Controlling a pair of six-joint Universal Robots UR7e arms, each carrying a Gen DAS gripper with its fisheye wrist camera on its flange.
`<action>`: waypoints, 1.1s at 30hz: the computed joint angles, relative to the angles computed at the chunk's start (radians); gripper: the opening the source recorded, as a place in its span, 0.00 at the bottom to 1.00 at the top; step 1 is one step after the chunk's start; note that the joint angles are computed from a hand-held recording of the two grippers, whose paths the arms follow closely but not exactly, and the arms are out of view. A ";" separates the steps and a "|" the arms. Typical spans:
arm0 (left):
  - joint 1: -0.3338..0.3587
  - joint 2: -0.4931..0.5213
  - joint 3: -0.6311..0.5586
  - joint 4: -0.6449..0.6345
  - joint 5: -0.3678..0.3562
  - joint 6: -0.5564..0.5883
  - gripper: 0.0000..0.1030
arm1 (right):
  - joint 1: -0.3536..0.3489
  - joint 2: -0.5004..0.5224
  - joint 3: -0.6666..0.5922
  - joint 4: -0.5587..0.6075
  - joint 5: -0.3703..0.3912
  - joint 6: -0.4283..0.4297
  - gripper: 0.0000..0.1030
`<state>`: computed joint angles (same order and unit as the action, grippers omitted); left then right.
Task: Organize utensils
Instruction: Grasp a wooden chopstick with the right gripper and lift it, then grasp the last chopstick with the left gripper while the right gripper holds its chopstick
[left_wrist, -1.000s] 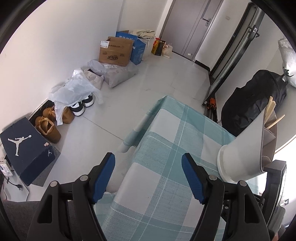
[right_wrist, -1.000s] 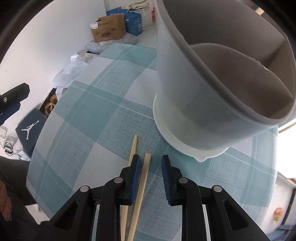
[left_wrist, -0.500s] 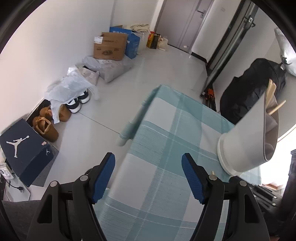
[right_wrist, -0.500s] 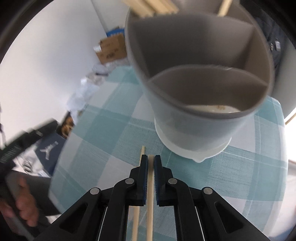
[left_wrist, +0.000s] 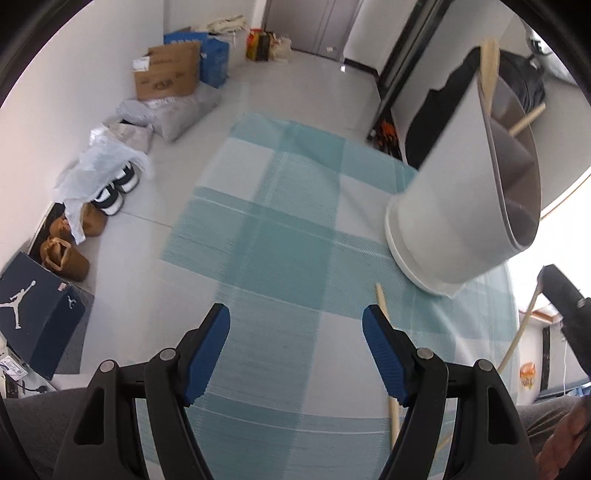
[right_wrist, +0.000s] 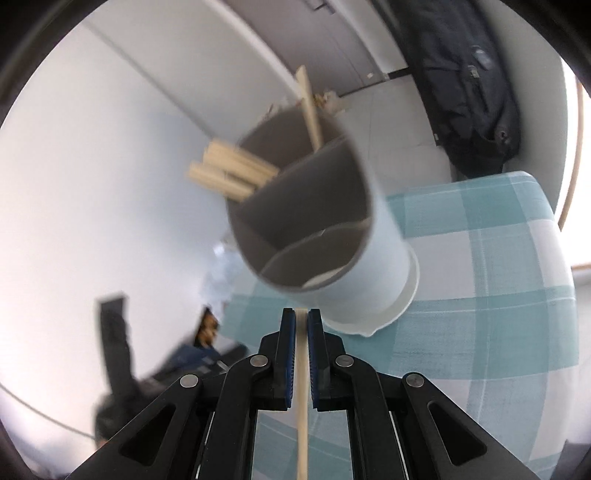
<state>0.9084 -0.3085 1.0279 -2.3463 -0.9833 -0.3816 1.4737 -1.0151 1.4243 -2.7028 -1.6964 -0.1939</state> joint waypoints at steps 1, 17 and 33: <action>-0.001 0.003 -0.006 0.009 -0.002 0.001 0.68 | -0.005 -0.012 0.010 -0.012 0.004 -0.001 0.06; -0.033 0.103 -0.153 0.216 0.042 0.040 0.68 | -0.090 -0.186 0.191 -0.160 0.186 0.032 0.05; -0.062 0.161 -0.230 0.323 0.116 0.028 0.30 | -0.092 -0.236 0.221 -0.173 0.200 -0.017 0.05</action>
